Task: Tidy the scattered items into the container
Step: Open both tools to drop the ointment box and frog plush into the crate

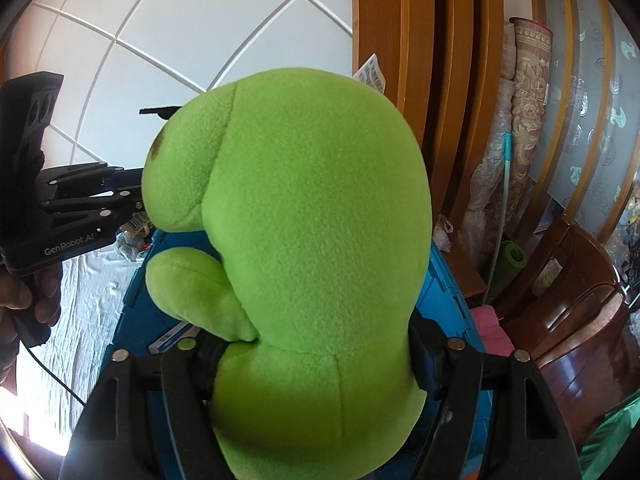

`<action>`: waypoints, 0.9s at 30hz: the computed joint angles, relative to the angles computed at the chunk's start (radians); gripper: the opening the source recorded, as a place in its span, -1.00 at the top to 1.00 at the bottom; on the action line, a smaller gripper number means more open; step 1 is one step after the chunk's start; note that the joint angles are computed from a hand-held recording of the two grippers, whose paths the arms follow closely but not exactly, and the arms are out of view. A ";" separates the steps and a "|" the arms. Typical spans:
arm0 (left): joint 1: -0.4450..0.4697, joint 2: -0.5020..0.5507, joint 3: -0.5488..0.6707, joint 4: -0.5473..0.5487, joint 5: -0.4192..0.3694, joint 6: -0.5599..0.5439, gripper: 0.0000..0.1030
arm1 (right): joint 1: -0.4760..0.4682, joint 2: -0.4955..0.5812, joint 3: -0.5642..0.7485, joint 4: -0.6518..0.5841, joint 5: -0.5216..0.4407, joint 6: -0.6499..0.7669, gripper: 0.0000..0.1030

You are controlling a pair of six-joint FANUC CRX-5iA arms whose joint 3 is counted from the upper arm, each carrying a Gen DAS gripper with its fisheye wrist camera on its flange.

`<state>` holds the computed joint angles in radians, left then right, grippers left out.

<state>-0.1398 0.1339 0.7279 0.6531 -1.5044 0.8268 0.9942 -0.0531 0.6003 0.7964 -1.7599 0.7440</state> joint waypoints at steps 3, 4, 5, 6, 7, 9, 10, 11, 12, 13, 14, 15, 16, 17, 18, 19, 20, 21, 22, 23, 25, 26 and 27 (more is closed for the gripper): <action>-0.009 0.002 0.006 -0.050 0.019 0.054 -0.99 | -0.012 -0.002 -0.016 0.012 -0.005 -0.011 -0.84; -0.009 0.006 0.012 -0.057 0.013 0.061 -0.99 | -0.005 -0.014 -0.032 0.018 0.009 -0.031 -0.96; -0.006 0.009 0.014 -0.062 0.007 0.066 -0.99 | -0.002 -0.020 -0.040 0.024 0.015 -0.046 -1.00; -0.002 0.008 0.010 -0.067 0.003 0.068 -0.99 | -0.002 -0.022 -0.041 0.029 0.019 -0.049 -1.00; 0.001 0.005 0.006 -0.075 0.000 0.069 -0.99 | 0.000 -0.021 -0.039 0.033 0.021 -0.049 -1.00; 0.011 -0.009 -0.018 -0.083 -0.001 0.068 -0.99 | 0.005 -0.025 -0.045 0.035 0.031 -0.059 -1.00; 0.016 -0.012 -0.023 -0.087 -0.003 0.073 -0.99 | 0.008 -0.024 -0.042 0.033 0.035 -0.062 -1.00; 0.022 -0.021 -0.035 -0.089 -0.004 0.080 -0.99 | 0.007 -0.025 -0.046 0.033 0.043 -0.065 -1.00; 0.029 -0.027 -0.042 -0.091 -0.003 0.087 -0.99 | 0.013 -0.026 -0.050 0.039 0.049 -0.071 -1.00; 0.037 -0.036 -0.053 -0.091 -0.001 0.091 -0.99 | 0.017 -0.025 -0.050 0.044 0.056 -0.071 -1.00; 0.045 -0.045 -0.063 -0.093 0.000 0.092 -0.99 | 0.022 -0.024 -0.051 0.049 0.060 -0.073 -1.00; 0.055 -0.056 -0.077 -0.093 0.003 0.091 -0.99 | 0.032 -0.020 -0.052 0.059 0.061 -0.082 -1.00; 0.066 -0.067 -0.093 -0.090 0.007 0.090 -0.99 | 0.044 -0.019 -0.055 0.065 0.067 -0.094 -1.00; 0.076 -0.076 -0.103 -0.088 0.003 0.093 -0.99 | 0.050 -0.020 -0.058 0.061 0.078 -0.099 -1.00; 0.085 -0.085 -0.113 -0.089 0.000 0.096 -0.99 | 0.055 -0.018 -0.056 0.055 0.085 -0.103 -1.00; 0.094 -0.096 -0.125 -0.090 0.001 0.098 -0.99 | 0.061 -0.015 -0.056 0.050 0.091 -0.107 -1.00; 0.106 -0.109 -0.140 -0.087 0.001 0.097 -0.99 | 0.066 -0.011 -0.054 0.043 0.099 -0.107 -1.00; 0.117 -0.122 -0.154 -0.087 -0.001 0.097 -0.99 | 0.071 -0.003 -0.046 0.032 0.104 -0.109 -1.00; 0.129 -0.138 -0.173 -0.087 -0.001 0.093 -0.99 | 0.079 0.007 -0.035 0.021 0.109 -0.111 -1.00; 0.146 -0.153 -0.191 -0.082 -0.003 0.088 -0.99 | 0.087 0.013 -0.031 0.013 0.118 -0.112 -1.00; 0.181 -0.180 -0.223 -0.079 -0.016 0.077 -0.99 | 0.107 0.032 -0.020 0.010 0.129 -0.118 -1.00; 0.203 -0.195 -0.241 -0.075 -0.020 0.068 -0.99 | 0.119 0.043 -0.012 0.013 0.131 -0.121 -1.00; 0.229 -0.216 -0.267 -0.072 -0.014 0.059 -0.99 | 0.134 0.062 0.001 0.023 0.126 -0.127 -1.00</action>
<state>0.0894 -0.0826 0.4607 0.5810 -1.5184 0.8854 1.1287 0.0085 0.6013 0.8192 -1.6341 0.6165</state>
